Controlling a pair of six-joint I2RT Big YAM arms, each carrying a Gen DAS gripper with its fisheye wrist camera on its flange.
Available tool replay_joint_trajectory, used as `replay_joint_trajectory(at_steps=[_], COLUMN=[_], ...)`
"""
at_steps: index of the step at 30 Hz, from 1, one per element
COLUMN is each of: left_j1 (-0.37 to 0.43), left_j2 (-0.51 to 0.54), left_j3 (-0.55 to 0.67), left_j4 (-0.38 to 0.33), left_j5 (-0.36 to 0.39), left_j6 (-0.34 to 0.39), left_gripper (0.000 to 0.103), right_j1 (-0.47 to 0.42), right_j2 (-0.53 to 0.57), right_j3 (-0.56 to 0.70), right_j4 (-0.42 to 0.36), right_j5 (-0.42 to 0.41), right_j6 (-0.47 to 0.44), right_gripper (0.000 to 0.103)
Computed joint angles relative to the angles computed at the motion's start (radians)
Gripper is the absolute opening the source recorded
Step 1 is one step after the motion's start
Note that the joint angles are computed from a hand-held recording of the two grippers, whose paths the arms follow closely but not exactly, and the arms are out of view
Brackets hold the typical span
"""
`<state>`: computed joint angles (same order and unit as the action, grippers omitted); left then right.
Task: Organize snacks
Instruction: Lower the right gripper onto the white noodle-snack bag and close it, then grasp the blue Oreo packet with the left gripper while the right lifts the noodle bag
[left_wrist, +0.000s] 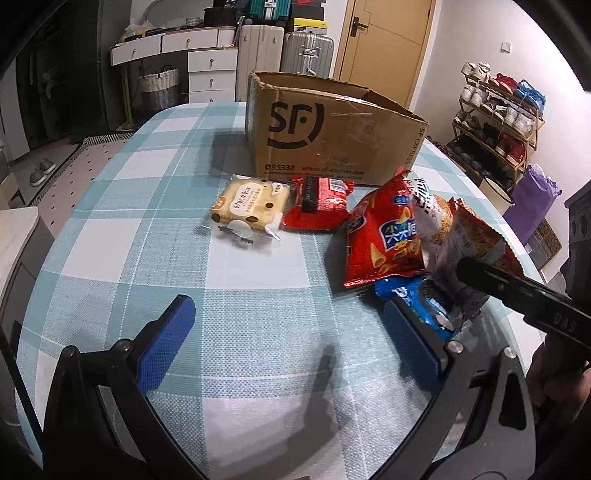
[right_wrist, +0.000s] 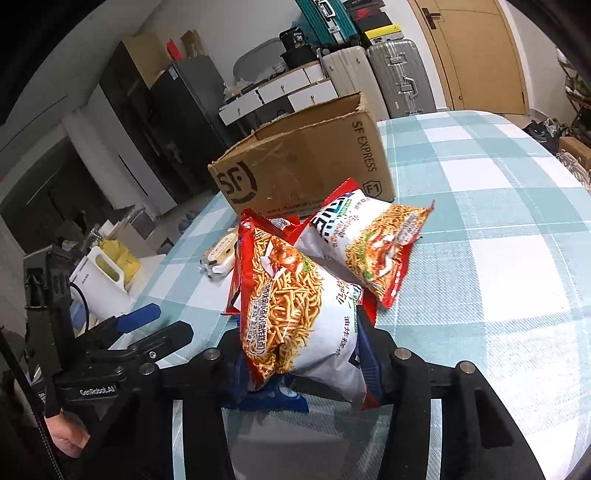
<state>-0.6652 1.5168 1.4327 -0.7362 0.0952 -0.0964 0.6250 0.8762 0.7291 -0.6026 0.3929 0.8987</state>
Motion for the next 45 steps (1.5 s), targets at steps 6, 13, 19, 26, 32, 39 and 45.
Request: replay_joint_trajectory(at_steps=[6,13,19,26,32,39,45], left_j1=[-0.016,-0.045,-0.073,-0.103,-0.129,-0.158,-0.183], left_j2=[0.004,0.004,0.018,0.039,0.065,0.108,0.150], left_j3=[0.008,0.013,0.033,0.053,0.086,0.131,0.176], left_j4=[-0.022,-0.041,-0.065,-0.085,-0.111,-0.131,-0.158], left_j5=[0.006,0.007,0.014,0.018,0.016,-0.002,-0.040], left_j6=[-0.001,-0.001,-0.004,-0.022,-0.031,-0.029,-0.030], left_gripper=[0.102,0.102,0.102,0.102,0.102,0.102,0.102], right_j1=[0.034,0.070,0.106,0.142,0.162,0.186,0.194], right_j2=[-0.064,-0.126,-0.161,-0.204,-0.211,-0.236,-0.257], right_j3=[-0.025,-0.049,-0.056,-0.073,-0.079,-0.081,-0.087], right_j4=[-0.028,-0.054,-0.090,-0.121,-0.129,-0.168,-0.174], right_j5=[0.057,0.099,0.155,0.194,0.219,0.260,0.273], right_j6=[0.043,0.072,0.094,0.139,0.138,0.170,0.180], right_gripper=[0.049,0.049,0.049,0.049,0.049,0.049,0.049])
